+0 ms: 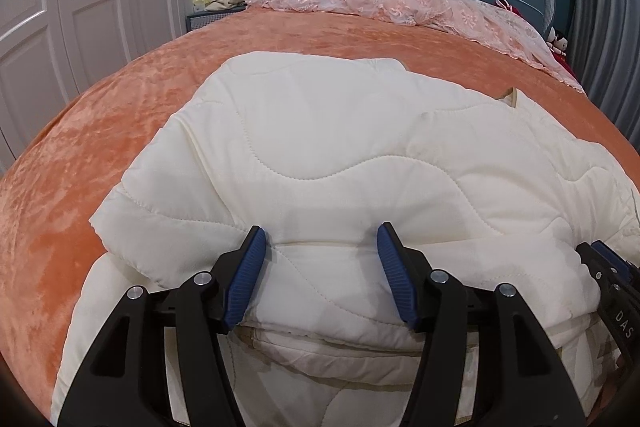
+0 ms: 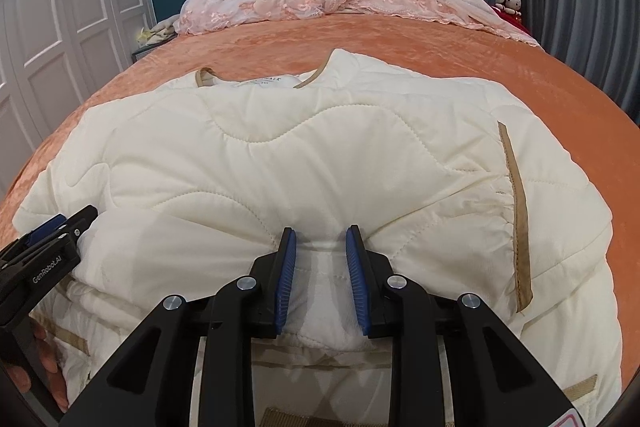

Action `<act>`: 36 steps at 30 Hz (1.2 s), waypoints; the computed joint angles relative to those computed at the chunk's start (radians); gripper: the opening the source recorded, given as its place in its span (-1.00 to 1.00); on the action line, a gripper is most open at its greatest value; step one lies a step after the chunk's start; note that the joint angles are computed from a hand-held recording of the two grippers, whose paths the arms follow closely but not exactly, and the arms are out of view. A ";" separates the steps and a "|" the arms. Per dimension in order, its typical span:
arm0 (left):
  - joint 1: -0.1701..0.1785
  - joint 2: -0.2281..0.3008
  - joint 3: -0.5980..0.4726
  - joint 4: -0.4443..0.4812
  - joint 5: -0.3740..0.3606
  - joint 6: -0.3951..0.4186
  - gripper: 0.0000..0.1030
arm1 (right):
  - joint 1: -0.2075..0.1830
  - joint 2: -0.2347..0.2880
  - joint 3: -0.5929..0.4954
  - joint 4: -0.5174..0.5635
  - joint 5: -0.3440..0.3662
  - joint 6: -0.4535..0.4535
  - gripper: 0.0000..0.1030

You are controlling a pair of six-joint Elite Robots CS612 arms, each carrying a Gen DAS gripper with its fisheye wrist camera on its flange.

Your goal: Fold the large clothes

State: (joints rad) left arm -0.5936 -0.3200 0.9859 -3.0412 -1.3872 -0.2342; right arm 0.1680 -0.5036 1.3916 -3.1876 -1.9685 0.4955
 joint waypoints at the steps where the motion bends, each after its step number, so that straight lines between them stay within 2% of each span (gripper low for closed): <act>1: 0.000 0.000 0.000 0.000 -0.001 0.000 0.09 | 0.000 0.000 0.000 -0.001 0.000 0.000 -0.52; 8: 0.001 -0.004 0.000 0.013 -0.005 -0.003 0.10 | 0.000 -0.002 -0.003 0.016 0.003 0.004 -0.52; 13: 0.031 -0.047 0.006 0.091 -0.118 -0.046 0.14 | -0.003 -0.035 0.003 0.096 0.027 0.011 -0.46; 17: 0.054 -0.060 -0.042 0.121 -0.089 -0.073 0.16 | 0.002 -0.054 -0.019 0.049 0.052 -0.048 -0.40; 20: 0.079 -0.002 -0.211 0.249 -0.105 -0.147 0.25 | -0.005 -0.032 -0.103 0.056 0.109 -0.064 -0.18; 21: 0.081 0.019 -0.259 0.281 -0.095 -0.153 0.25 | -0.013 -0.019 -0.140 0.069 0.155 -0.052 -0.10; 22: 0.083 0.049 -0.325 0.332 -0.078 -0.154 0.25 | -0.025 0.003 -0.189 0.085 0.225 -0.024 -0.09; 23: 0.084 0.084 -0.397 0.387 -0.057 -0.144 0.25 | -0.034 0.025 -0.236 0.108 0.265 0.004 -0.09; 25: 0.082 0.138 -0.504 0.470 -0.033 -0.126 0.25 | -0.038 0.065 -0.322 0.166 0.283 0.025 -0.10; 29: 0.086 0.278 -0.766 0.654 -0.056 -0.110 0.25 | -0.044 0.179 -0.542 0.311 0.282 0.025 -0.09; 31: 0.085 0.340 -0.863 0.694 -0.050 -0.112 0.27 | -0.048 0.223 -0.621 0.369 0.298 0.025 -0.09; 32: 0.085 0.360 -0.880 0.679 -0.041 -0.103 0.34 | -0.051 0.246 -0.661 0.399 0.310 0.027 -0.09; 34: 0.083 0.346 -0.820 0.614 -0.025 -0.115 0.47 | -0.056 0.275 -0.710 0.445 0.338 0.030 -0.09; 36: 0.088 0.322 -0.749 0.531 -0.047 -0.140 0.50 | -0.057 0.303 -0.752 0.487 0.362 0.024 -0.11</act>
